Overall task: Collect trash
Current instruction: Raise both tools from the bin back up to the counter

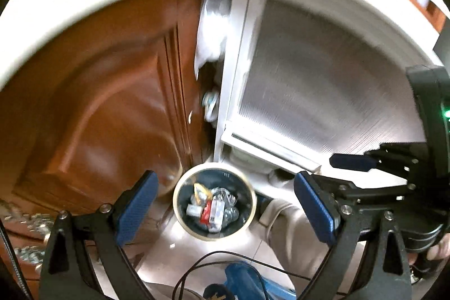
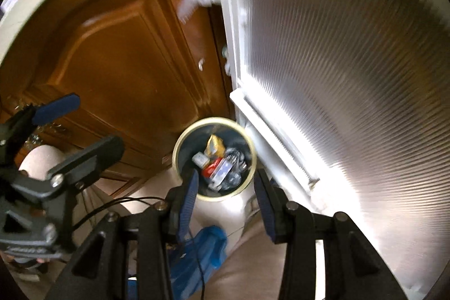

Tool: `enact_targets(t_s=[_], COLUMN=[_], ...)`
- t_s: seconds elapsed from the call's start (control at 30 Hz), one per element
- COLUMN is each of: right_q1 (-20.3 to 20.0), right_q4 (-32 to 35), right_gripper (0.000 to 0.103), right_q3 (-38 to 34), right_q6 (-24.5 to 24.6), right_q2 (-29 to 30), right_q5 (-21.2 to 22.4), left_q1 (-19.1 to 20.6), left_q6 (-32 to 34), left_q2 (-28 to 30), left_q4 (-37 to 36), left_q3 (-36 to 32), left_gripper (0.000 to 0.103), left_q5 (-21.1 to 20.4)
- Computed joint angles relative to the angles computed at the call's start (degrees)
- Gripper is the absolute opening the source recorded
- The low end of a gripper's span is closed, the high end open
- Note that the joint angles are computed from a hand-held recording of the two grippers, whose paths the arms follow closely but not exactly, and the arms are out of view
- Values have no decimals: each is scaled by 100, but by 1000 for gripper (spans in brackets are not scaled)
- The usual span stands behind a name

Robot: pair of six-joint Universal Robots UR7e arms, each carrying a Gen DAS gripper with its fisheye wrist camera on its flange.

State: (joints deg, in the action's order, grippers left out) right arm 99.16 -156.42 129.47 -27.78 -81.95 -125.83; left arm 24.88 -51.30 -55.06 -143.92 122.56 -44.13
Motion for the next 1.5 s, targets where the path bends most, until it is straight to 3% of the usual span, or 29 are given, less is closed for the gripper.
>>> enact_targets(t_s=[0.17, 0.37, 0.5, 0.67, 0.77, 1.07, 1.3, 1.5], right_q1=[441, 899, 1171, 1516, 1533, 1212, 628, 304], right_q4=[-361, -130, 21, -180, -145, 115, 1063, 1995], right_gripper=[42, 42, 42, 42, 42, 42, 42, 44], right_q3=[28, -413, -857, -1585, -2026, -3707, -5634, -7520], right_q6=[-515, -311, -205, -620, -857, -1117, -411, 299], right_q2=[-290, -554, -592, -283, -111, 1055, 2233, 3407], right_q5=[-35, 128, 391, 581, 769, 835, 939, 1043], left_q1=[-487, -729, -799, -764, -590, 348, 1250, 1722], left_q6=[-57, -20, 428, 1392, 1757, 2043, 2086, 2099], left_q2=[-289, -681, -781, -718, -647, -201, 807, 1781], left_q4=[471, 671, 565, 170, 7, 725, 1424, 1855], left_q3=[-90, -350, -701, -1293, -1684, -3194, -4879, -6315], left_gripper=[96, 96, 96, 96, 96, 96, 96, 96], left_q5=[712, 1158, 1431, 1780, 1717, 1174, 402, 263])
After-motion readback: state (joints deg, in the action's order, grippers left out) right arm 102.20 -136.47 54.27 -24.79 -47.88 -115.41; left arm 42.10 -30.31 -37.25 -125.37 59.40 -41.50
